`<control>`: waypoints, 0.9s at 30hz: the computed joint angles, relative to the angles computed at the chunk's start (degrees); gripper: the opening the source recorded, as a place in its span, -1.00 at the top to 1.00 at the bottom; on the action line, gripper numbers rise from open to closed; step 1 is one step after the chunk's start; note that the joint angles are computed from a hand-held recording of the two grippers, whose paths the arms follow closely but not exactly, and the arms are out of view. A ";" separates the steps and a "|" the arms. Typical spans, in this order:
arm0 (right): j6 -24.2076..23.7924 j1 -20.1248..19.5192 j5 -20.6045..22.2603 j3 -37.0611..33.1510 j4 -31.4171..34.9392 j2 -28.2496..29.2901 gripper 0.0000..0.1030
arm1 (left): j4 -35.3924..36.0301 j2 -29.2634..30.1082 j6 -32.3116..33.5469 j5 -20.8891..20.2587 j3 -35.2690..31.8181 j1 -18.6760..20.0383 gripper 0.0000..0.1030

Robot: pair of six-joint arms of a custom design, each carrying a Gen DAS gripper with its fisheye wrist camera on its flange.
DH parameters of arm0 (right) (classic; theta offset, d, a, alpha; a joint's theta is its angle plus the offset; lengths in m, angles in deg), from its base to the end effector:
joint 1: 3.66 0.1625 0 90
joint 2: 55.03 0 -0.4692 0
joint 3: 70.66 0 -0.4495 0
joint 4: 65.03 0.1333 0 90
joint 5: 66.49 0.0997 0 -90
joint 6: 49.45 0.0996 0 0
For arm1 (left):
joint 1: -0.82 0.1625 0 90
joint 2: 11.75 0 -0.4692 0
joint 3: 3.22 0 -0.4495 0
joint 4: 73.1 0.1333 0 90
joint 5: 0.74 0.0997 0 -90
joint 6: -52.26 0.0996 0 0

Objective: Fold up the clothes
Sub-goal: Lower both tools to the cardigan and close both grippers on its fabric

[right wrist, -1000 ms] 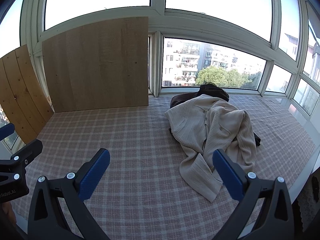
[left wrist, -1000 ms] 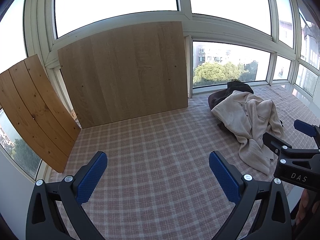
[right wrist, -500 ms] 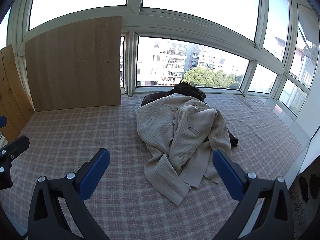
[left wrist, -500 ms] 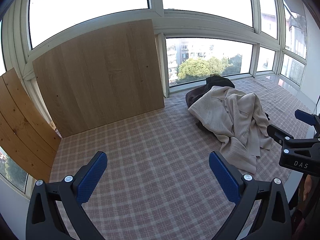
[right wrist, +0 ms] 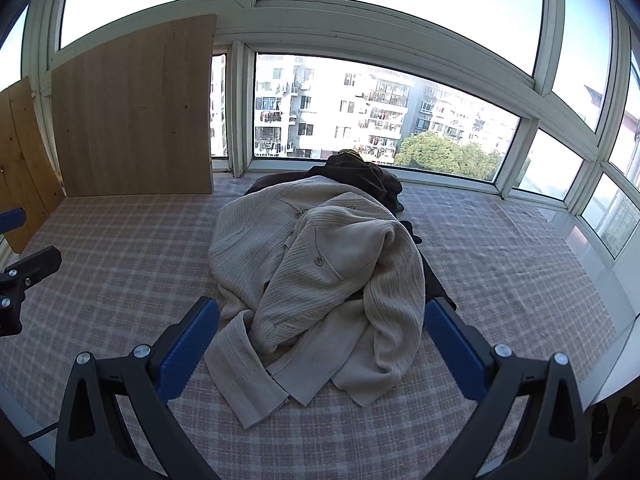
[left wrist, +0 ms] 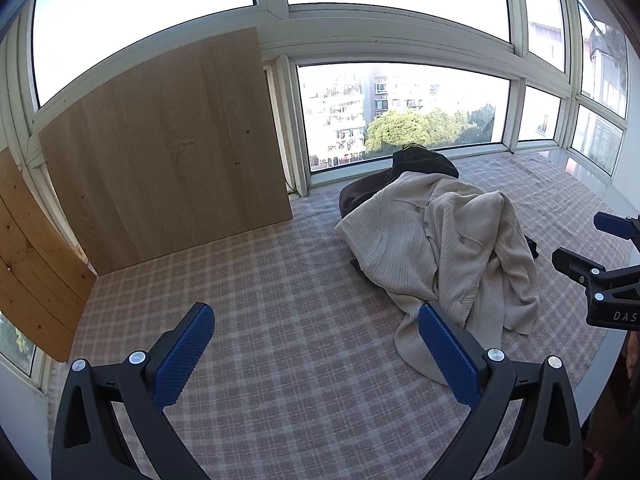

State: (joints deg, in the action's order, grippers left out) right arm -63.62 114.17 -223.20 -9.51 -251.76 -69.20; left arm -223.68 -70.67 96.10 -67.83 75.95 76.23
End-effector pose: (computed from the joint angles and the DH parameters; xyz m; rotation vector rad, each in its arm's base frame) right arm 0.4366 -0.7375 -0.0006 0.1374 -1.9511 1.0077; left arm -0.0348 -0.8169 0.4034 1.0514 2.2589 -0.7558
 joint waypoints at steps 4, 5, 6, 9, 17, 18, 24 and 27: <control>-2.33 -1.65 2.53 4.52 -2.30 -3.20 -0.97 | 0.00 1.74 -2.04 0.97 0.12 -0.75 -0.99; -3.03 -2.00 3.11 5.29 -2.71 -3.75 -0.96 | -0.07 2.20 -2.25 1.23 0.12 -0.92 -0.99; -2.88 -2.38 3.70 5.98 -2.08 -4.36 -0.89 | -0.38 2.66 -1.99 1.67 0.11 -1.05 -0.99; -1.08 -3.55 5.58 7.88 1.35 -6.25 -0.42 | -0.73 4.12 -1.15 2.52 -0.47 -1.30 -0.99; -1.18 -6.10 8.48 7.97 5.42 -7.57 -0.23 | 3.89 9.06 -0.68 2.15 -6.67 -0.95 -0.99; -1.13 -6.41 8.69 7.50 6.27 -7.59 -0.21 | 3.91 9.81 -0.39 2.19 -7.51 -0.94 -0.99; -0.05 -8.32 11.92 6.72 12.41 -7.93 0.05 | 4.87 13.74 4.10 3.36 -11.41 -0.32 -0.97; 2.07 -9.10 13.27 7.33 15.15 -7.87 0.05 | 6.09 15.39 5.93 4.66 -12.84 0.28 -0.93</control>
State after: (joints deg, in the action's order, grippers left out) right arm -61.55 105.08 -209.93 -2.18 -236.62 -77.07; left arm -217.59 -55.28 102.03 -63.18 63.11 76.51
